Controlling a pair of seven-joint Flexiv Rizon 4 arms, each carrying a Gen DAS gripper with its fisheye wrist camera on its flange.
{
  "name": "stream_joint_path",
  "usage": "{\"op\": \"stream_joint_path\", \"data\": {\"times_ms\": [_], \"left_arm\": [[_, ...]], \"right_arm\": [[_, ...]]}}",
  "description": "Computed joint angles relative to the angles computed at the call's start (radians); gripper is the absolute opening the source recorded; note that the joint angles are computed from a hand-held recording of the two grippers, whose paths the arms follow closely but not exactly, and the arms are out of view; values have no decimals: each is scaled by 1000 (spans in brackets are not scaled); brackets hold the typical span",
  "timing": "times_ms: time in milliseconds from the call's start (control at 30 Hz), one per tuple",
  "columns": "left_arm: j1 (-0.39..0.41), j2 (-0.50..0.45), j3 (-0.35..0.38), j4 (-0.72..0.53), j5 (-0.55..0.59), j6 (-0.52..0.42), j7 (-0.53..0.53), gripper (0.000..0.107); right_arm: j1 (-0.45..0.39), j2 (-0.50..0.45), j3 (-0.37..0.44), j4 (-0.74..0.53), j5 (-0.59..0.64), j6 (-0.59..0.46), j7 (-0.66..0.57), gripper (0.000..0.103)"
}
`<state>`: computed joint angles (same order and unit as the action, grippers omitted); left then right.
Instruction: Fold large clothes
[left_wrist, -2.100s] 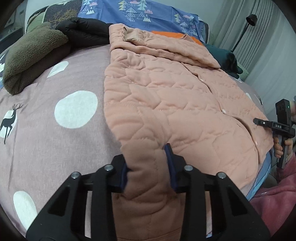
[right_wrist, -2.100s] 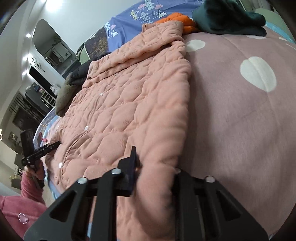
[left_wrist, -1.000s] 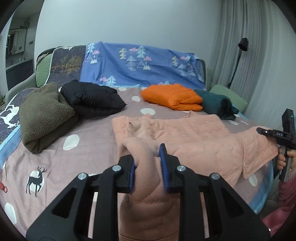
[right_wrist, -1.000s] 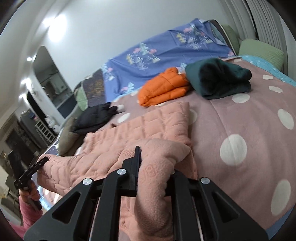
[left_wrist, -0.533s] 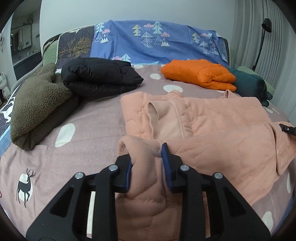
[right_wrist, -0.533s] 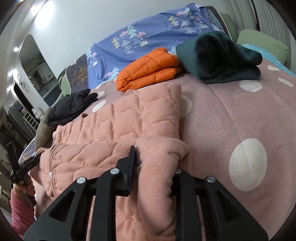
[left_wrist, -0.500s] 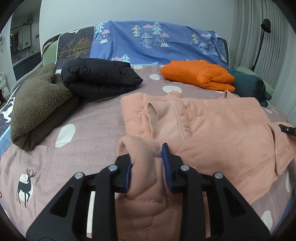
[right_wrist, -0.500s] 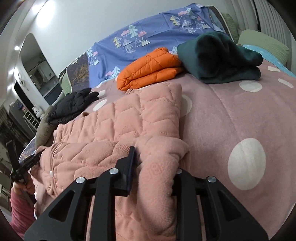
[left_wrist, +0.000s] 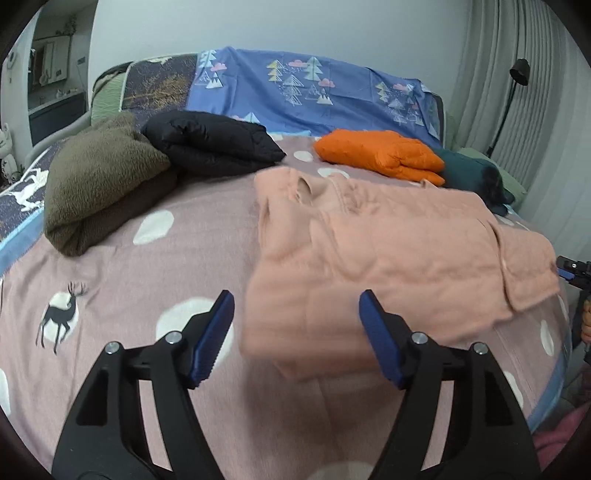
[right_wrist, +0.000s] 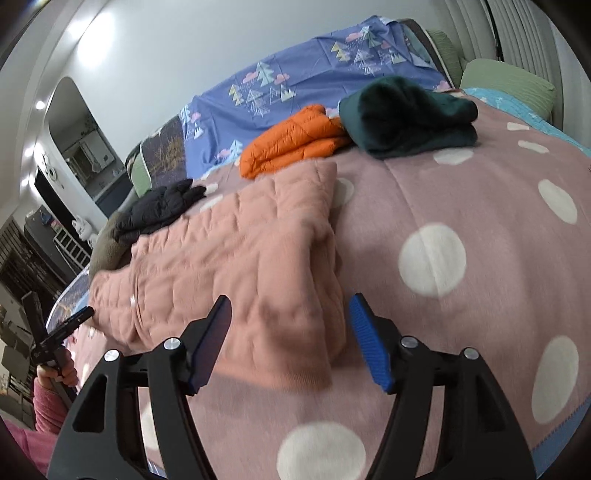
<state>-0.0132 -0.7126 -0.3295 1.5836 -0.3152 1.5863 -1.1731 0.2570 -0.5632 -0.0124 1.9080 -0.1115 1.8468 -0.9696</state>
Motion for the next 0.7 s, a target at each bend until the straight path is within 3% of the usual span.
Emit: {"op": "stream_joint_path", "data": {"times_ms": [100, 167, 200, 233, 300, 333, 500, 600, 700], "left_arm": [[10, 11, -12, 34, 3, -25, 13, 76], [-4, 7, 4, 28, -3, -54, 10, 75], [-10, 4, 9, 24, -8, -57, 8, 68], [-10, 2, 6, 24, -12, -50, 7, 55], [16, 3, -38, 27, -23, -52, 26, 13], [47, 4, -87, 33, -41, -50, 55, 6], [40, -17, -112, -42, -28, -39, 102, 6], [-45, -60, -15, -175, -22, -82, 96, 7], [-105, -129, 57, -330, -15, -128, 75, 8]], "right_arm": [[-58, -20, 74, -2, -24, -5, 3, 67], [-57, -29, 79, -5, -34, 2, -1, 54], [-22, -23, 43, -3, -29, 3, -7, 31], [9, -18, 9, -1, -18, 8, -11, 22], [47, -8, -28, 5, -3, 49, -32, 16], [61, -2, -41, 4, 5, 73, -46, 16], [-34, -21, 51, -87, -50, 98, -55, 16], [-27, -53, 25, -181, -43, 57, -38, 15], [-78, -112, 60, -307, -57, -7, 15, 15]]}}
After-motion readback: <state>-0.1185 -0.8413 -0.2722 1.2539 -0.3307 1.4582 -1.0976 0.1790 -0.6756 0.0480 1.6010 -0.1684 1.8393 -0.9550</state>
